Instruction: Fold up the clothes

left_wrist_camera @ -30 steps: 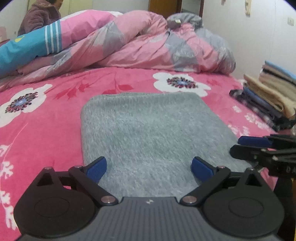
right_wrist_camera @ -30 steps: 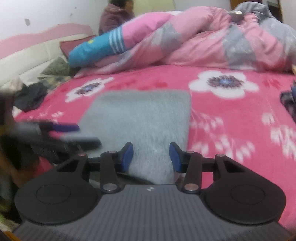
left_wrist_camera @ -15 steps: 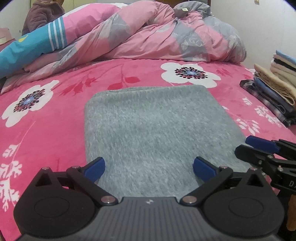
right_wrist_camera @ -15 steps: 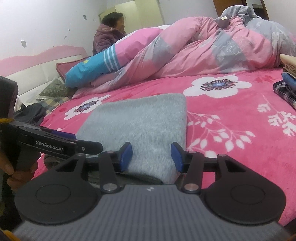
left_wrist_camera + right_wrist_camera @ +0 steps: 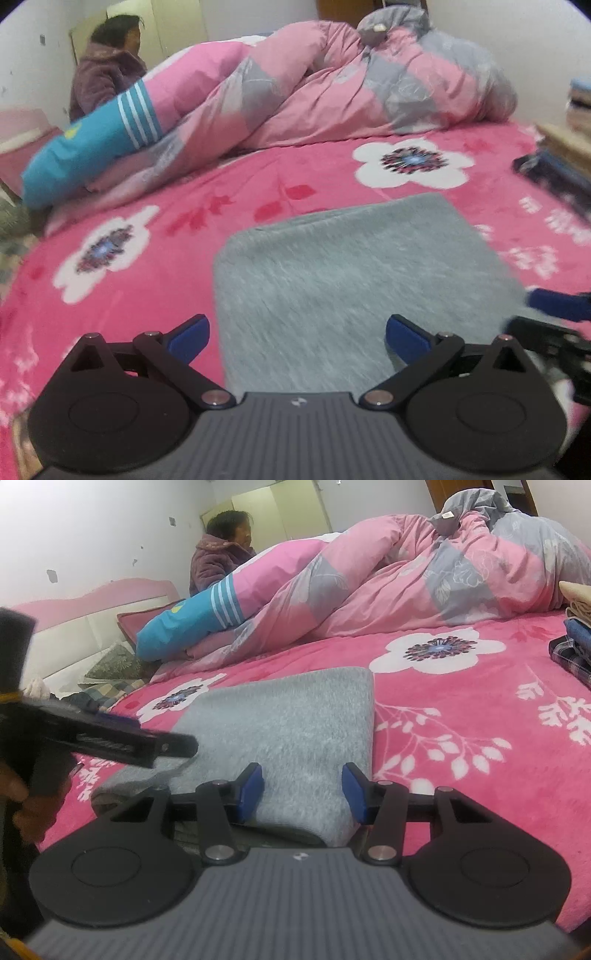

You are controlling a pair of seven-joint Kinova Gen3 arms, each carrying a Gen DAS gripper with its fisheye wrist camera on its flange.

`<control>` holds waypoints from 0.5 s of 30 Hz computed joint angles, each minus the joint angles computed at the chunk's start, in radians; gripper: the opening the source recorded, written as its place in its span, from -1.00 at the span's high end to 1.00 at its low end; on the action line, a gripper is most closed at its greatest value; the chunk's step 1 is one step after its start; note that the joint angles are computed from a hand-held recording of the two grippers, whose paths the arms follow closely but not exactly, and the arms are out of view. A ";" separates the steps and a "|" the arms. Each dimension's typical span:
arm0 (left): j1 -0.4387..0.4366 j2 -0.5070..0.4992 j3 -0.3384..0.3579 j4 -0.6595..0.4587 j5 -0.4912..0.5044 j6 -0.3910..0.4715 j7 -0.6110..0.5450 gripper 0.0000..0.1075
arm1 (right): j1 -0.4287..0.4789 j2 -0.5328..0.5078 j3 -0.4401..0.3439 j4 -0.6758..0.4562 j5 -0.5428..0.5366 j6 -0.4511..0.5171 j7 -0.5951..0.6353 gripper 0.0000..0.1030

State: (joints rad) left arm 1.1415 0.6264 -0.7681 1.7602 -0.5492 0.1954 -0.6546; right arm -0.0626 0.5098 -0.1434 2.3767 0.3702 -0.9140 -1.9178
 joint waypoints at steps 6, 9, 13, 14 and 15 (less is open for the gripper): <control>-0.124 0.016 0.152 -0.087 -0.018 0.099 -0.008 -0.92 | -0.042 -0.078 0.024 -0.047 0.015 0.172 -0.033 0.05; -0.162 0.004 0.198 -0.095 -0.043 0.116 0.006 -0.92 | -0.079 -0.131 0.049 -0.092 0.020 0.278 -0.020 0.04; -0.194 -0.004 0.243 -0.097 -0.078 0.128 0.042 -0.92 | -0.054 -0.131 0.009 -0.135 -0.028 0.303 0.050 0.05; -0.201 -0.005 0.252 -0.098 -0.088 0.132 0.051 -0.92 | -0.058 -0.121 0.008 -0.144 -0.036 0.305 0.057 0.05; -0.207 -0.006 0.263 -0.100 -0.098 0.138 0.058 -0.92 | -0.060 -0.112 0.008 -0.154 -0.043 0.309 0.062 0.05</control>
State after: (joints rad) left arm 0.9344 0.6203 -0.5055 1.6601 -0.6475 0.3332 -0.5969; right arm -0.1230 0.3974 -0.1357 2.2222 0.3276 -0.6054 -1.8556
